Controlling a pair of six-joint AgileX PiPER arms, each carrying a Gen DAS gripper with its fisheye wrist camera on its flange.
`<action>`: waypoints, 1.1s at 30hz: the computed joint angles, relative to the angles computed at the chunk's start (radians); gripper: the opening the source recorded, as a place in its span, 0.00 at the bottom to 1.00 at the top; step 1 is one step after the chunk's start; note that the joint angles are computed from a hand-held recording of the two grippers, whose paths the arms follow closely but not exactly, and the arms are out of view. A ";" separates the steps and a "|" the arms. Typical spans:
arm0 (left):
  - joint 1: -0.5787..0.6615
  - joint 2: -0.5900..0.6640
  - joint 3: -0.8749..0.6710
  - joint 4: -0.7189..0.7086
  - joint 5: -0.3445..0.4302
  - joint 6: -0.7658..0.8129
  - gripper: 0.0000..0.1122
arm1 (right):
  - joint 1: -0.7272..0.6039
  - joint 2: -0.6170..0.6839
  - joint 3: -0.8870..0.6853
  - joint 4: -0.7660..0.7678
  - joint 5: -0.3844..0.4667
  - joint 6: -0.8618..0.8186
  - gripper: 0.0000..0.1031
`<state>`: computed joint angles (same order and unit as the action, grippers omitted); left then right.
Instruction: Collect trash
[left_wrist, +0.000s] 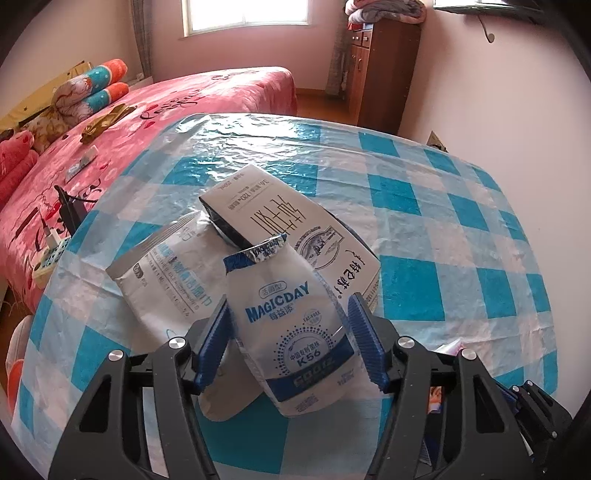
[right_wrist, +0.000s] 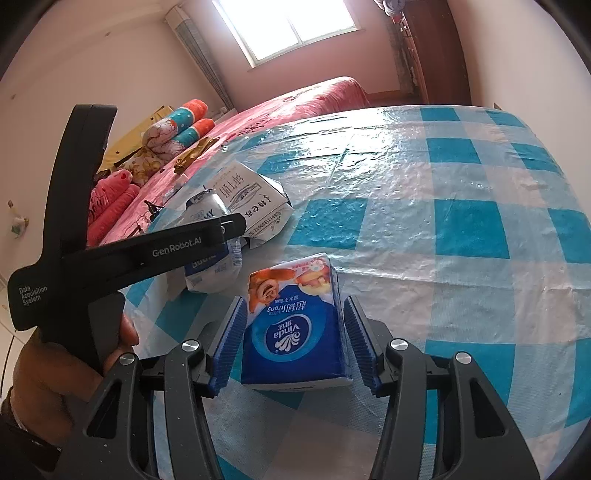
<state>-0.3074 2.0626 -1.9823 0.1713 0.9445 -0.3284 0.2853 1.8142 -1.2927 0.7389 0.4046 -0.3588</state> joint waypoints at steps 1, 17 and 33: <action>0.002 -0.001 0.002 -0.005 -0.002 0.006 0.57 | 0.000 -0.001 0.002 0.002 -0.001 -0.002 0.55; 0.039 -0.073 0.101 -0.124 -0.056 0.120 0.35 | -0.002 0.011 -0.008 -0.001 0.009 0.000 0.55; 0.052 -0.090 0.147 -0.286 -0.027 0.281 0.49 | 0.000 0.010 -0.006 -0.006 0.004 0.005 0.68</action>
